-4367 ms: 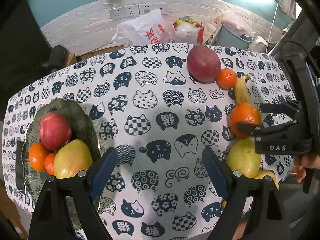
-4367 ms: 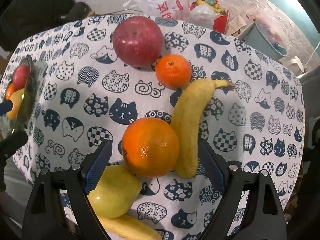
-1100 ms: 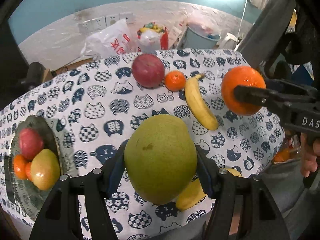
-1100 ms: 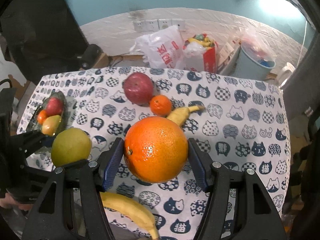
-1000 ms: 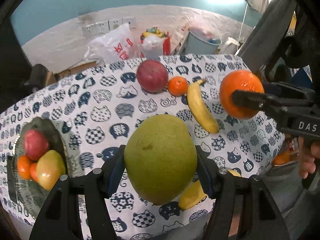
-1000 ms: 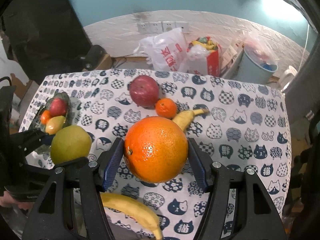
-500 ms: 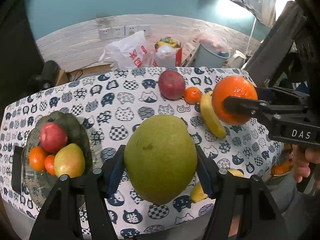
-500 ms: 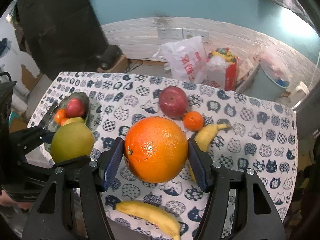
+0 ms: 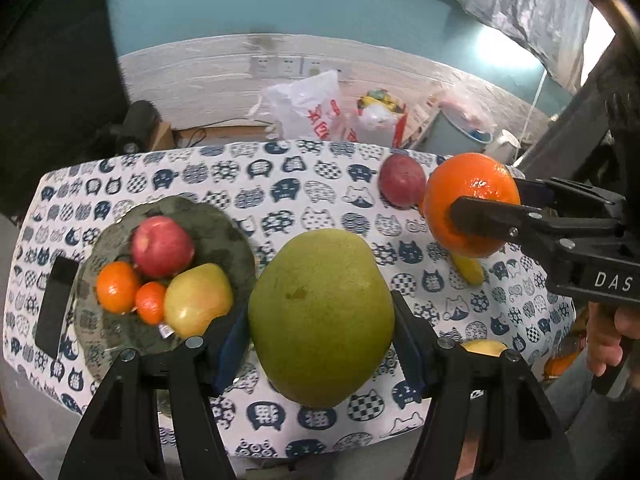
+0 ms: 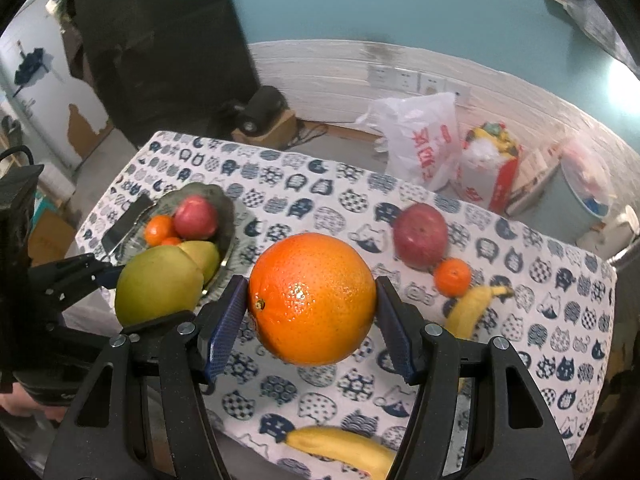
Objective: Organize fruits
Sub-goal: 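Carry the pomelo in the left tool and orange in the right tool over the plate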
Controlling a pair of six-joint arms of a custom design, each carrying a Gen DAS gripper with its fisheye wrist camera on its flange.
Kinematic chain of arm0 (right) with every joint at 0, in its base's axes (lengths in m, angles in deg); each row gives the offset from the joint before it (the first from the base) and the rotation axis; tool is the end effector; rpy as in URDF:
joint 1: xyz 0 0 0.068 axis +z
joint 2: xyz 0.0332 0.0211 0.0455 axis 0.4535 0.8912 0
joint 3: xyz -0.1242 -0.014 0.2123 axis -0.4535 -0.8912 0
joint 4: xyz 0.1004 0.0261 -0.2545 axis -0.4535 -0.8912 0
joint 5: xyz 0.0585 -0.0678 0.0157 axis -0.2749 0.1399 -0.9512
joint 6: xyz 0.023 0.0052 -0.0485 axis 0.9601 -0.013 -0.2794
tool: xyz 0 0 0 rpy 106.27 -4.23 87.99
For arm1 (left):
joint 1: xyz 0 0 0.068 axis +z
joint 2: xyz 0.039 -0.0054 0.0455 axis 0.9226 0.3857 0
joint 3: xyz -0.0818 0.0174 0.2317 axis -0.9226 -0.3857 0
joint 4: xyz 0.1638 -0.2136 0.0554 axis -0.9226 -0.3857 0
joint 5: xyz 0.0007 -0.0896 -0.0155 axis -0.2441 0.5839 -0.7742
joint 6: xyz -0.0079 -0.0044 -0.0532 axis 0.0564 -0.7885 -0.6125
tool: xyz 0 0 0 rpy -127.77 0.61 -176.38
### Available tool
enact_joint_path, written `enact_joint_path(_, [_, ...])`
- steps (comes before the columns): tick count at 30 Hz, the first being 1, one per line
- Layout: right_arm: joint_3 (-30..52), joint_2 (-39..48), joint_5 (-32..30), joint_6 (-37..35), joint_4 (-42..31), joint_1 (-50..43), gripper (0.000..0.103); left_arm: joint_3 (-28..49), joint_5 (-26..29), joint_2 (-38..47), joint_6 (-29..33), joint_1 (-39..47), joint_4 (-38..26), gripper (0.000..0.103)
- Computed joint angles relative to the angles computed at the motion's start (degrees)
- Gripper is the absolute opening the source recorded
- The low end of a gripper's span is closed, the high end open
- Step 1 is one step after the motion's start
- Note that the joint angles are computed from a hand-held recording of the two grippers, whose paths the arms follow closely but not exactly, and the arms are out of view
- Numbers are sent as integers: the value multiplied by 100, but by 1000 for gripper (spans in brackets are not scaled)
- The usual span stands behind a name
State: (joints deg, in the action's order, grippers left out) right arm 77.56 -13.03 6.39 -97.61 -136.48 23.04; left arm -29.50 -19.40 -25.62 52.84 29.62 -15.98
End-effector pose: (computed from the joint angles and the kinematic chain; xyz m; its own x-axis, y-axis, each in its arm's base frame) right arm 0.1720 -0.0004 0.2804 -0.8645 -0.1223 -0.4875 -0.2459 0.9489 0.1980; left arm 0.1573 -0.1178 0.2455 -0.8576 0.1355 -0.4961 0.2382 0.9596 -0.1496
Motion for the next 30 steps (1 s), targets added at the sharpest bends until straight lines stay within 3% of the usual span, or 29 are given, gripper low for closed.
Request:
enact_joint_path(7, [84, 247, 360, 791, 365, 1194, 64, -351, 336, -689, 359, 878, -314, 67])
enact_joint_path(14, [202, 765, 665, 1436, 807, 2240, 64, -719, 944, -1312, 1118, 2304, -654, 67])
enact_joint_path(30, [503, 2168, 960, 2280, 1664, 3875, 64, -1222, 2016, -1382, 3141, 5575, -839, 67])
